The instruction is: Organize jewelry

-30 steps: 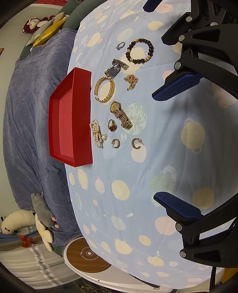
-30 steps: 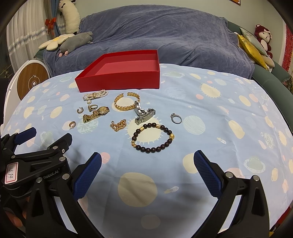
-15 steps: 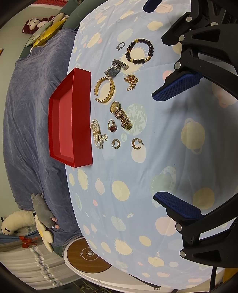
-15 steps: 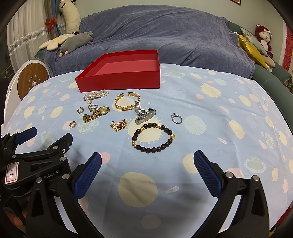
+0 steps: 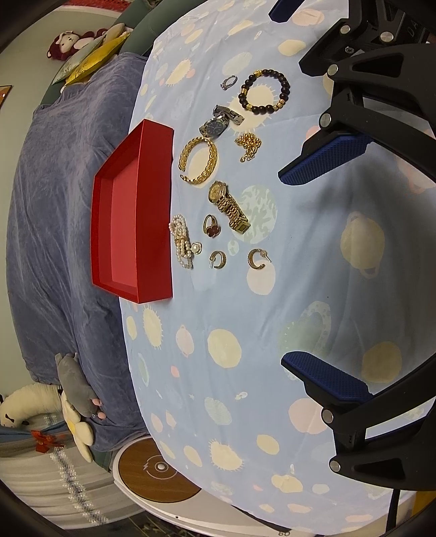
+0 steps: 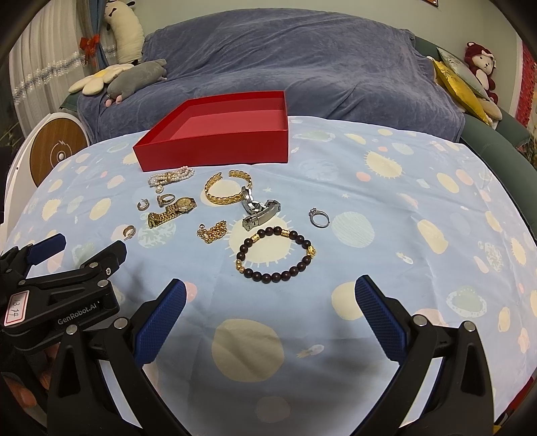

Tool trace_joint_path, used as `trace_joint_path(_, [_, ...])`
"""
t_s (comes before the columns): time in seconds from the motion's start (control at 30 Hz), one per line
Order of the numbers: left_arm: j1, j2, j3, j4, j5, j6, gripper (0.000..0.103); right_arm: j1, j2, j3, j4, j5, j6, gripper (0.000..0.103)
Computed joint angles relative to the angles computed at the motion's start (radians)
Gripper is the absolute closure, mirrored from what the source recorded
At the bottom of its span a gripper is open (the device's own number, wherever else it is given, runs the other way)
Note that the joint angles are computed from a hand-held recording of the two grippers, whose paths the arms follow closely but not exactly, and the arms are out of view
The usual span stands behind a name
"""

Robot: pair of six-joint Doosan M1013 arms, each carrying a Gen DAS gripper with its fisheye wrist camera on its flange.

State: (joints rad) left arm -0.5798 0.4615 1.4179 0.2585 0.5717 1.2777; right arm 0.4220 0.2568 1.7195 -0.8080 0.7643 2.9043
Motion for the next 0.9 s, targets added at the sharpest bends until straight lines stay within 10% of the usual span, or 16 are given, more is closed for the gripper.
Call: trace_joint_path(0.9, [0.068,0.044,-0.061,-0.148,0.011,0.132,0.006,-0.062,-0.004,0.01,0.058,-0.043,-0.002,0.006])
